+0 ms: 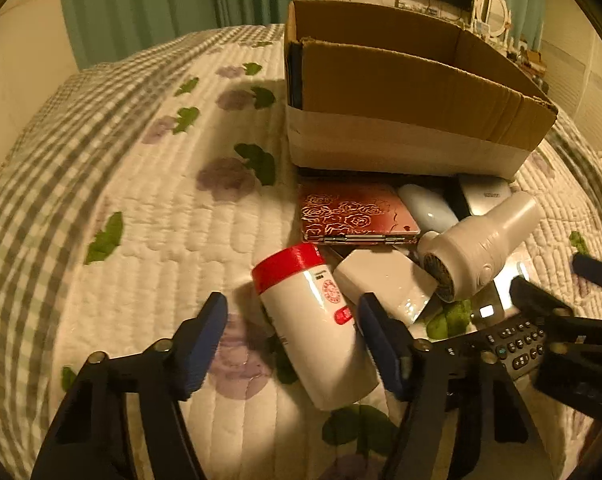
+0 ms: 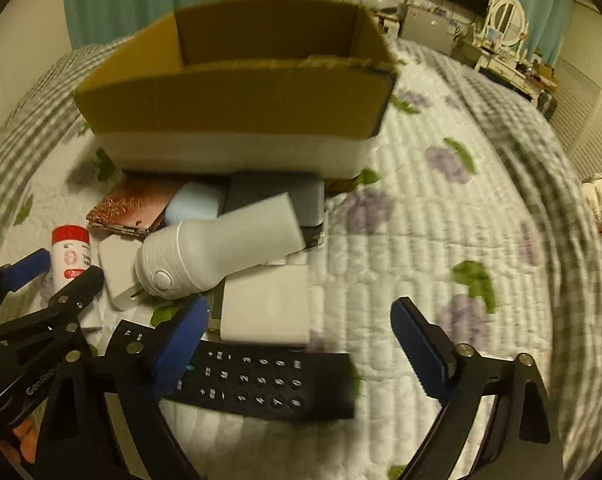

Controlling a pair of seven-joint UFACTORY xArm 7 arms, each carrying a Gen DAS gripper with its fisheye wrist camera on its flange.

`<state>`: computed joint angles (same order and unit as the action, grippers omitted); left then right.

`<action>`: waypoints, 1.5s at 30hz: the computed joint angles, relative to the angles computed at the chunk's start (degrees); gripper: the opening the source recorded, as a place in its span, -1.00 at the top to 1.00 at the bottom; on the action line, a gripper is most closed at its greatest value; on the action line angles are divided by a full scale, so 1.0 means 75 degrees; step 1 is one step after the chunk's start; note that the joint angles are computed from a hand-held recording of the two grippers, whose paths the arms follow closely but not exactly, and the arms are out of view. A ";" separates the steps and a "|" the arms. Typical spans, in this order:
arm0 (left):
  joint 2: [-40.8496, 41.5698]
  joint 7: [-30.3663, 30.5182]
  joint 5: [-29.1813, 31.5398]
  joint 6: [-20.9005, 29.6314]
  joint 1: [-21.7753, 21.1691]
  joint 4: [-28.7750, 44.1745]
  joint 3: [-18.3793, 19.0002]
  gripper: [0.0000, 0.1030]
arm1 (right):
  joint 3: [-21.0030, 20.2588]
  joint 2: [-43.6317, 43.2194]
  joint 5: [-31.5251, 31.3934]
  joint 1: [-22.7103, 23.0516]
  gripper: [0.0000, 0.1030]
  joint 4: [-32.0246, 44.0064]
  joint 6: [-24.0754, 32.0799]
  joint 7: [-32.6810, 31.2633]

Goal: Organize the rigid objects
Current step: 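Grasp the red-capped white bottle with left tool while right tool grasps white square block, then carry the bottle into the cardboard box and release with left while right carries block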

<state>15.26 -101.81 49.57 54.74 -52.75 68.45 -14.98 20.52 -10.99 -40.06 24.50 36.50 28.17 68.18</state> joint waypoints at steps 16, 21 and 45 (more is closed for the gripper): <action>-0.0979 -0.0052 0.0111 -0.0705 0.0307 -0.0600 -0.0307 0.28 | -0.0254 -0.0157 -0.0056 0.0286 0.03 -0.0147 -0.0436 0.0064; -0.1382 0.0250 0.0155 -0.0569 0.0462 -0.0502 -0.0515 0.28 | 0.0084 -0.1321 0.0475 0.0141 0.03 -0.0302 -0.0085 -0.0401; 0.0263 0.3073 0.0158 -0.0485 0.0709 0.2906 0.0375 0.28 | -0.0003 -0.0144 0.0696 -0.1486 0.03 0.2220 -0.0716 -0.2461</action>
